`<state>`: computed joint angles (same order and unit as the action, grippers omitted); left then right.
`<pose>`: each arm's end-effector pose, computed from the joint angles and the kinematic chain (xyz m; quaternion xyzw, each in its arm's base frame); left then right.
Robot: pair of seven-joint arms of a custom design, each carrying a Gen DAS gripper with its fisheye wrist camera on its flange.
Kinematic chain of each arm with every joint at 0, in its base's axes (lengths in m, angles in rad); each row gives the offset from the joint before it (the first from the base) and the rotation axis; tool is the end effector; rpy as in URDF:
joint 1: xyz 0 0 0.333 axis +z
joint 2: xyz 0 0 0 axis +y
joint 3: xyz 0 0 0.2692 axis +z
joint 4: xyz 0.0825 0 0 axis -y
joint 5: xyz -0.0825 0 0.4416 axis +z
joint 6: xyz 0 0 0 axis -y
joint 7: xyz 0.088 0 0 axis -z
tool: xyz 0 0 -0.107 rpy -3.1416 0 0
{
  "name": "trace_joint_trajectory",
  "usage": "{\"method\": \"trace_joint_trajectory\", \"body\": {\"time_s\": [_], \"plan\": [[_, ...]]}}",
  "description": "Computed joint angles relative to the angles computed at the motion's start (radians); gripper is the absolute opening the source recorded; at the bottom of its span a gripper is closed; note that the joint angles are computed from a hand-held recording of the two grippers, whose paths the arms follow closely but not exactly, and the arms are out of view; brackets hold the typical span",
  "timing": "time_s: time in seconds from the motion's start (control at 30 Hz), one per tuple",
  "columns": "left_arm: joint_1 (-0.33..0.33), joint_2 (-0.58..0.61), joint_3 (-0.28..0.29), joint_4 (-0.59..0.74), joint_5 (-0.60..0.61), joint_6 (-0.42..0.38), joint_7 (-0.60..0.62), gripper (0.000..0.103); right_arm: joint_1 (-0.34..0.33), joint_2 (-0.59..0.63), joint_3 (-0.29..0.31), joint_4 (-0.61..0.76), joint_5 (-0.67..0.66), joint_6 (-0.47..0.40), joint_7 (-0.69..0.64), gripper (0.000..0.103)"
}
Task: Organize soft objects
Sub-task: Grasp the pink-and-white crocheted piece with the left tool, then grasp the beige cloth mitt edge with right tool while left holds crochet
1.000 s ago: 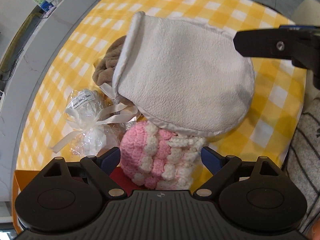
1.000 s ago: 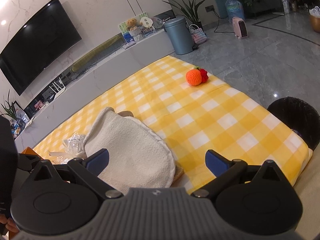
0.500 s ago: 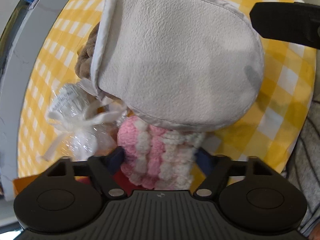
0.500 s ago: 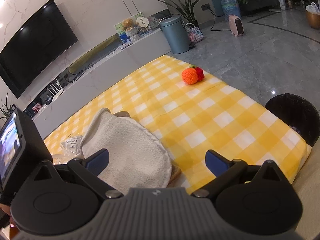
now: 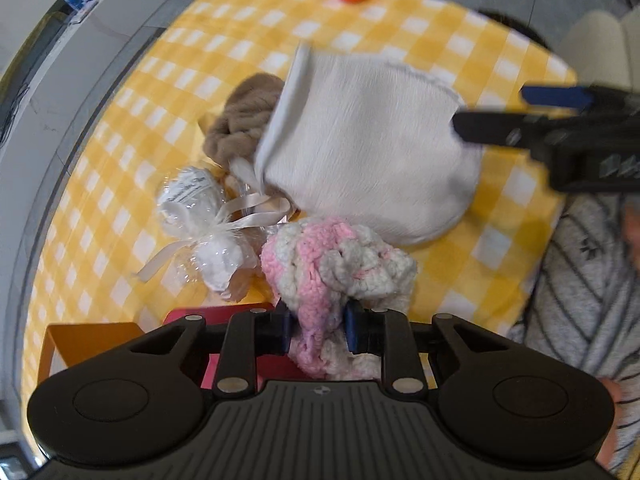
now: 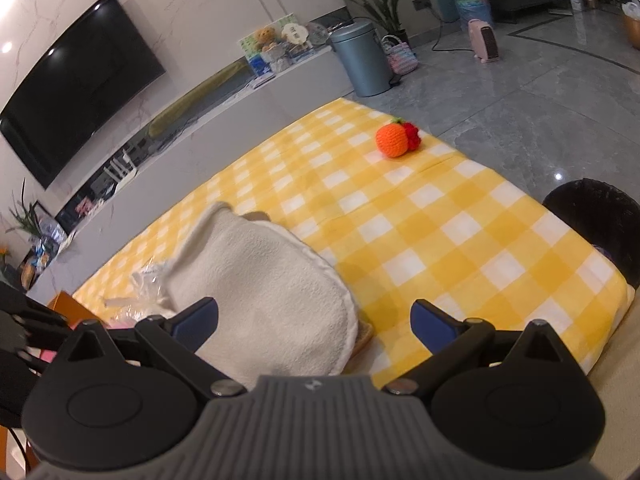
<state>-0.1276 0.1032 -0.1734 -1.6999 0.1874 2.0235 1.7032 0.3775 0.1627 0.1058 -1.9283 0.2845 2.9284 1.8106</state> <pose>0.6419 -0.1845 0.4875 -0.5081 0.8505 -0.0332 0.1319 0.6171 0.3008 0.4292 -0.6387 0.6498 -0.0821 0.4039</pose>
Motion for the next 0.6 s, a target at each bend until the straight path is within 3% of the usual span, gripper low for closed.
{"method": "trace_joint_trajectory", "body": {"time_s": [0.23,0.33,0.47,0.6], "plan": [[0.030,-0.141,0.021,-0.132,-0.166,0.116,0.034,0.028,0.012,0.039,-0.001,0.070,-0.053,-0.107,-0.037,0.100],[0.033,-0.187,0.031,-0.182,-0.218,0.167,0.035,0.028,-0.008,0.082,0.021,0.121,0.028,-0.145,-0.068,0.100],[0.034,-0.219,0.040,-0.216,-0.241,0.201,0.021,0.028,0.007,0.115,0.000,0.156,0.014,-0.177,0.006,0.099],[0.031,-0.246,0.046,-0.245,-0.251,0.218,0.031,0.029,-0.080,0.086,0.096,0.119,0.283,-0.152,-0.233,0.081]]}}
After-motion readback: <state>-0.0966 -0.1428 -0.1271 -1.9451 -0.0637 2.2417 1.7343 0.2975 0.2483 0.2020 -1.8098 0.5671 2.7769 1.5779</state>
